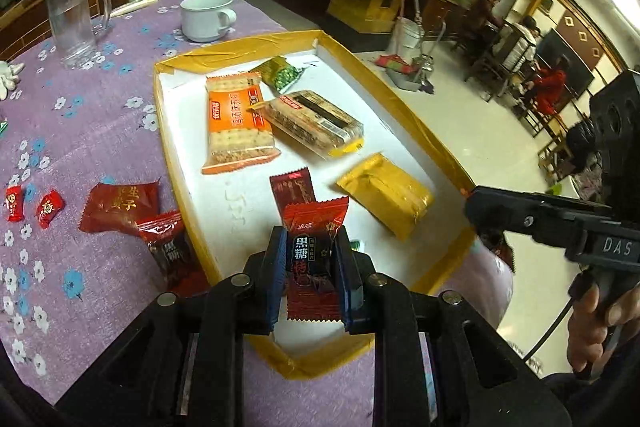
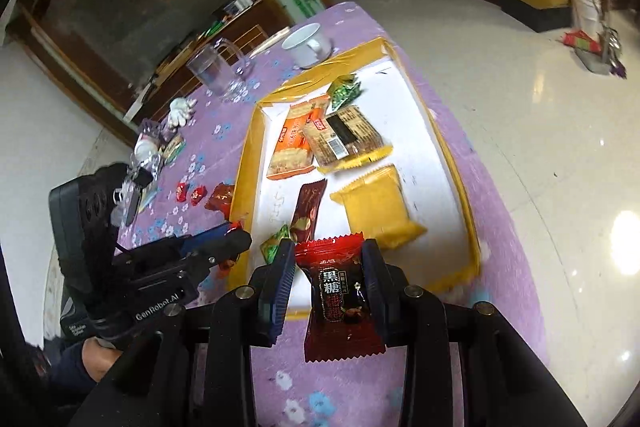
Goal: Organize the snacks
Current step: 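Carry both held chocolate wrappers over the white box with both tools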
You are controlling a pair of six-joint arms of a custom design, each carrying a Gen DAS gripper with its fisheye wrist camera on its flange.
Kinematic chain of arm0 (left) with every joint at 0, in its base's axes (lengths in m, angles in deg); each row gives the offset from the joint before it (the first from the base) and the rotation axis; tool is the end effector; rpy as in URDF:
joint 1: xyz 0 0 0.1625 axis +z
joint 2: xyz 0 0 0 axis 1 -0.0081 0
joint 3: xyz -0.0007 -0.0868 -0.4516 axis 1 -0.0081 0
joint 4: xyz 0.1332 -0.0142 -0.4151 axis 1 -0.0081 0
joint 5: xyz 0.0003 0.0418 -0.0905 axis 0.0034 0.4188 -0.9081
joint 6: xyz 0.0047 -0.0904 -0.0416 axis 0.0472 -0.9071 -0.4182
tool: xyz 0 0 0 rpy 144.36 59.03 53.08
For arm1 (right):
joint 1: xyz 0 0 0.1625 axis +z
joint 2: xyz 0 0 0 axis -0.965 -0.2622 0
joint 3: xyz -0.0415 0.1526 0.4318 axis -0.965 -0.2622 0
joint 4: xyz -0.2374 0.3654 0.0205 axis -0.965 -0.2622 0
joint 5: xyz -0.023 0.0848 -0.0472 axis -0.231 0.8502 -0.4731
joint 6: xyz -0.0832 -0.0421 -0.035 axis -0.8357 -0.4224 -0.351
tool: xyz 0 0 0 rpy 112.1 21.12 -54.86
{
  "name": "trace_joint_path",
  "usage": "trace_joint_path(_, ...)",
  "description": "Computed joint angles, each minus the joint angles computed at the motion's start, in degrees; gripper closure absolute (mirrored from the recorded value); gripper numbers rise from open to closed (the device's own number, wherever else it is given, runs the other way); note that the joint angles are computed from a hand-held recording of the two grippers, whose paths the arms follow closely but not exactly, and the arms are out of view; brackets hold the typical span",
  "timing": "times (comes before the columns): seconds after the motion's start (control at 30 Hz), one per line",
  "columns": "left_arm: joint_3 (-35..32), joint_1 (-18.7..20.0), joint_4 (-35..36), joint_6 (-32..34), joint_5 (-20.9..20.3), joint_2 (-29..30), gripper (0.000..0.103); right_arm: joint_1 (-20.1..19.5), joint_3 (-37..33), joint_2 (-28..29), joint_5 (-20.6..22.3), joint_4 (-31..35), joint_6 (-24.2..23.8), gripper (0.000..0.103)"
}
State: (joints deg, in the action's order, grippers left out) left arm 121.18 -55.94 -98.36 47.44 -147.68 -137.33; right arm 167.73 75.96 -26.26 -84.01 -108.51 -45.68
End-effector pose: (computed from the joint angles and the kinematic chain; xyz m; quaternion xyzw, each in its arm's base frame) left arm -0.2905 -0.4113 0.0709 0.2646 0.9308 -0.1623 0.1928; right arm 0.1220 -0.3632 0.2855 0.0564 -0.9526 0.2529 0.1595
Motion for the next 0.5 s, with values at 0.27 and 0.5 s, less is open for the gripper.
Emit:
trace_joint_path(0.27,-2.26,-0.78,2.37,-1.46,4.1,3.28,0.084,-1.85,-4.33,4.18,2.04,2.62,-5.36,0.068)
trace_joint_path(0.5,-3.87,-0.74,3.76,-0.62,5.21,5.34,0.084,-2.96,-5.97,6.75,2.21,2.12,-6.77,0.068)
